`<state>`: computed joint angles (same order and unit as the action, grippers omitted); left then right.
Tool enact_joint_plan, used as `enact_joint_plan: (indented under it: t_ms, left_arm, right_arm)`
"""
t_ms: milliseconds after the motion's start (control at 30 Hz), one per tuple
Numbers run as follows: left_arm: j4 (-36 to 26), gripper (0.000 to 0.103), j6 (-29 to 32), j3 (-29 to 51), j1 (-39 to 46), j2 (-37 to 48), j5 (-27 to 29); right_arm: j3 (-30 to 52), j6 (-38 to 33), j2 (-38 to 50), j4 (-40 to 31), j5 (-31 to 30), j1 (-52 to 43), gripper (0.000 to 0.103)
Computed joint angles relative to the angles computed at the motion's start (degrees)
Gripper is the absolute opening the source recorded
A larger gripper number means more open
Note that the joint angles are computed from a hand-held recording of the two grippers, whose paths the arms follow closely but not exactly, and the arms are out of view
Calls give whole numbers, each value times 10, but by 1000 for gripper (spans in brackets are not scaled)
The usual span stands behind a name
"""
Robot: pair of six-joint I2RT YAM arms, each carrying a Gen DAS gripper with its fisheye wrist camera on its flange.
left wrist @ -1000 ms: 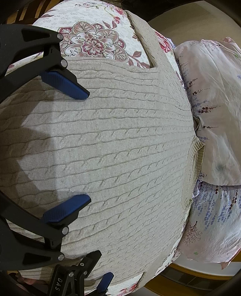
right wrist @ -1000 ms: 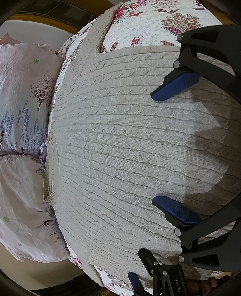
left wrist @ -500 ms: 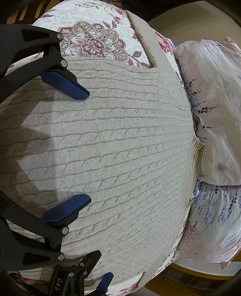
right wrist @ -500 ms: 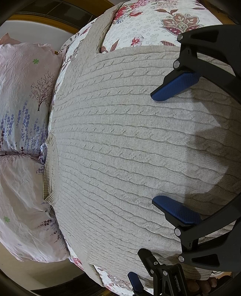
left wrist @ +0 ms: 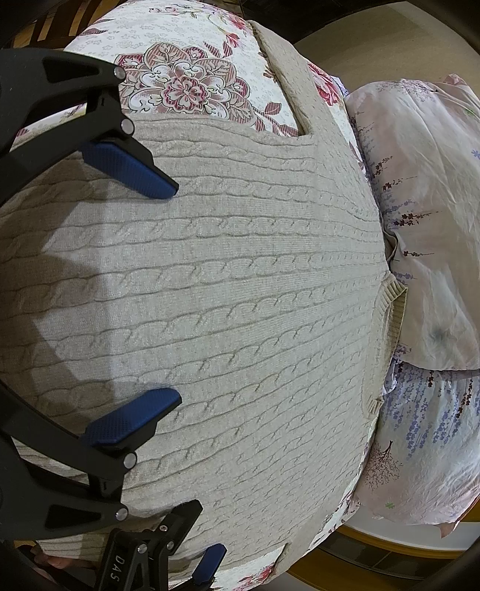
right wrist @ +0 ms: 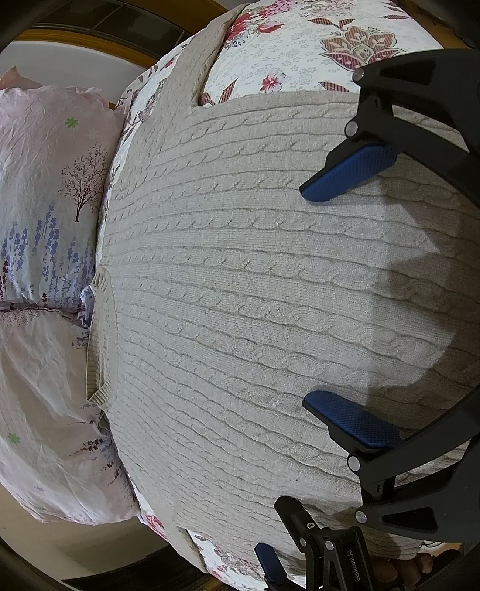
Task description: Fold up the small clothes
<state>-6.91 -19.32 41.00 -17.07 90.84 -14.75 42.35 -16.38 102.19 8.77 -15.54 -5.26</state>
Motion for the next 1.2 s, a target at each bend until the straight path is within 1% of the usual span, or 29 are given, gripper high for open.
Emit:
enact_joint_plan:
  t_ms: [667,833,1000,1067,1100,1133,1167,1200]
  left_arm:
    - [1,101,0,0,0,0,0]
    - [1,101,0,0,0,0,0]
    - [-11,101,-2,6,1,0,1]
    - [-17,101,0,17,5,10,6]
    - [-31,101,5,30,11,16,12]
    - [-38,101,7,36,14,19,14]
    - [-39,101,7,36,14,20,15]
    - [-41,101,13,38,17,21,21]
  right_arm:
    - [0,2,2,-2,4,3,102]
    - [16,-1,4,-23,5,4,102]
    - [12,-6,3,-22,0,1,102]
    - [8,-18,4,-15,-18,-8,102]
    - [5,-32,3,-16,-39,-18,102]
    - [14,-53,6,-33,-68,-31,102]
    - [52,-75,20,-86,-119,-59,102]
    - [81,-78,32,-120,-150,-81,102]
